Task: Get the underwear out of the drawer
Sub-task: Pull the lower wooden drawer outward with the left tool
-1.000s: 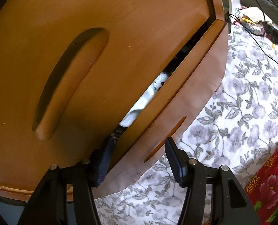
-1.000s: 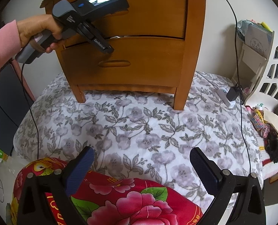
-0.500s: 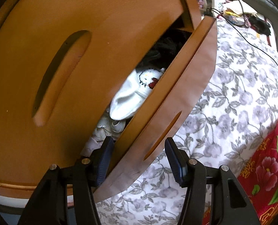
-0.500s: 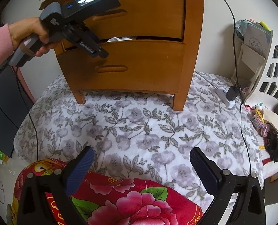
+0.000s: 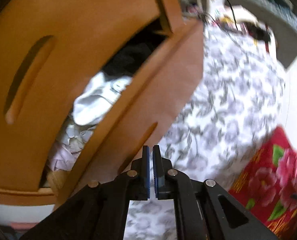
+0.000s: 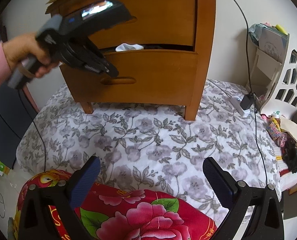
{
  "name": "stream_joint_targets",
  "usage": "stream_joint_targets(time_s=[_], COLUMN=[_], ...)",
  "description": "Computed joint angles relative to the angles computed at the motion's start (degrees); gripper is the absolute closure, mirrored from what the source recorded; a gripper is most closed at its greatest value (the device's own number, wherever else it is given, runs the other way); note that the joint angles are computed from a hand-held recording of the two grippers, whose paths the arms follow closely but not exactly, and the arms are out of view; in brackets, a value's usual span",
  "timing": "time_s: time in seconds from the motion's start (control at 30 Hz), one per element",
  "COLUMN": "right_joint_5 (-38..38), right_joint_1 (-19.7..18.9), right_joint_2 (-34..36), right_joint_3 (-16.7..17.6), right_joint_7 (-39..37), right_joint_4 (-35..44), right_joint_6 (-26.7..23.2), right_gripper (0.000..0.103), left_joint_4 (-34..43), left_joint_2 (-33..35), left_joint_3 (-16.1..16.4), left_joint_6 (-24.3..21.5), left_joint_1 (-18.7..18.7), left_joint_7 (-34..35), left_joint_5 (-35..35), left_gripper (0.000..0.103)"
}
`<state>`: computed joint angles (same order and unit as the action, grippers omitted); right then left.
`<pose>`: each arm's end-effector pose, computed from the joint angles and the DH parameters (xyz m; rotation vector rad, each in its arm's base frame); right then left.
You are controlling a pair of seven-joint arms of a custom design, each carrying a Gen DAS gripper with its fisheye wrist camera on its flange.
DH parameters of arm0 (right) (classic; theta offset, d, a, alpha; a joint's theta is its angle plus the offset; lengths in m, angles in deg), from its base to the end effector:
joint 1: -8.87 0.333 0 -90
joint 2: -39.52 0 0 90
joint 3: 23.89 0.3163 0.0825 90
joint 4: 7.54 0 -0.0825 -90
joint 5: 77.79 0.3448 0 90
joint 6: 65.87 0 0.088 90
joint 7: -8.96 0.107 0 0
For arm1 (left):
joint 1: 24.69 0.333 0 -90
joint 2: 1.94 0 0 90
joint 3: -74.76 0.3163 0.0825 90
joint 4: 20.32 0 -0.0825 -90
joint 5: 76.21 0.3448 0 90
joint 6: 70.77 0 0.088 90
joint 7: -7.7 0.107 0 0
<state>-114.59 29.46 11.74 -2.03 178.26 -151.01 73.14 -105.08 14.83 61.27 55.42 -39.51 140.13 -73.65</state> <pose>0.2890 0.2790 0.4993 -1.5859 1.9971 -0.7583 0.5810 -0.2861 0.5678 -0.4740 2.7408 -0.4066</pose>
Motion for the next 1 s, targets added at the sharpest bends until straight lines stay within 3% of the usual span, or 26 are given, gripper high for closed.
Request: stream_joint_targets(time_s=[0.03, 0.07, 0.1, 0.17, 0.2, 0.33, 0.4, 0.47, 0.63, 1.0], right_joint_5=[0.1, 0.4, 0.6, 0.8, 0.8, 1.0, 1.1, 1.0, 1.3, 1.4], right_joint_1=[0.0, -0.1, -0.1, -0.1, -0.2, -0.2, -0.2, -0.2, -0.5, -1.1], right_joint_2=[-0.1, -0.2, -0.2, -0.2, -0.2, 0.1, 0.4, 0.6, 0.3, -0.3], right_joint_3=[-0.1, -0.3, -0.5, -0.7, -0.7, -0.7, -0.7, -0.7, -1.0, -0.4], right_joint_7=[0.1, 0.2, 0.3, 0.1, 0.1, -0.3, -0.5, -0.5, 0.1, 0.3], right_joint_4=[-0.1, -0.3, -0.4, -0.6, -0.6, -0.6, -0.4, -0.5, -1.2, -1.5], right_joint_6=[-0.2, -0.1, 0.1, 0.4, 0.4, 0.7, 0.9, 1.3, 2.4, 2.9], right_gripper=[0.0, 0.0, 0.0, 0.0, 0.0, 0.0, 0.0, 0.0, 0.0, 0.0], left_joint_4=[0.2, 0.4, 0.9, 0.7, -1.5, 1.6, 3.6, 8.1, 15.5, 11.4], left_joint_2=[-0.1, -0.3, -0.4, -1.6, -3.0, -2.1, -0.1, 3.7, 9.4, 7.3], left_joint_3=[-0.1, -0.2, -0.5, -2.1, -1.0, -1.0, 0.3, 1.8, 2.8, 1.9], left_joint_6=[0.1, 1.0, 0.4, -0.3, 3.4, 1.9, 2.5, -0.4, -5.9, -3.8], left_joint_1=[0.4, 0.9, 1.9, 4.5, 3.7, 4.3, 2.4, -0.1, -2.3, -0.8], left_joint_7=[-0.3, -0.7, 0.0, 1.9, 2.1, 2.5, -0.7, -4.8, -9.0, -8.7], left_joint_5=[-1.2, -2.8, -5.3, -10.9, -11.0, -14.5, -8.9, -1.7, 5.2, 4.5], left_gripper=[0.093, 0.071, 0.057, 0.042, 0.037, 0.035, 0.033, 0.033, 0.033, 0.03])
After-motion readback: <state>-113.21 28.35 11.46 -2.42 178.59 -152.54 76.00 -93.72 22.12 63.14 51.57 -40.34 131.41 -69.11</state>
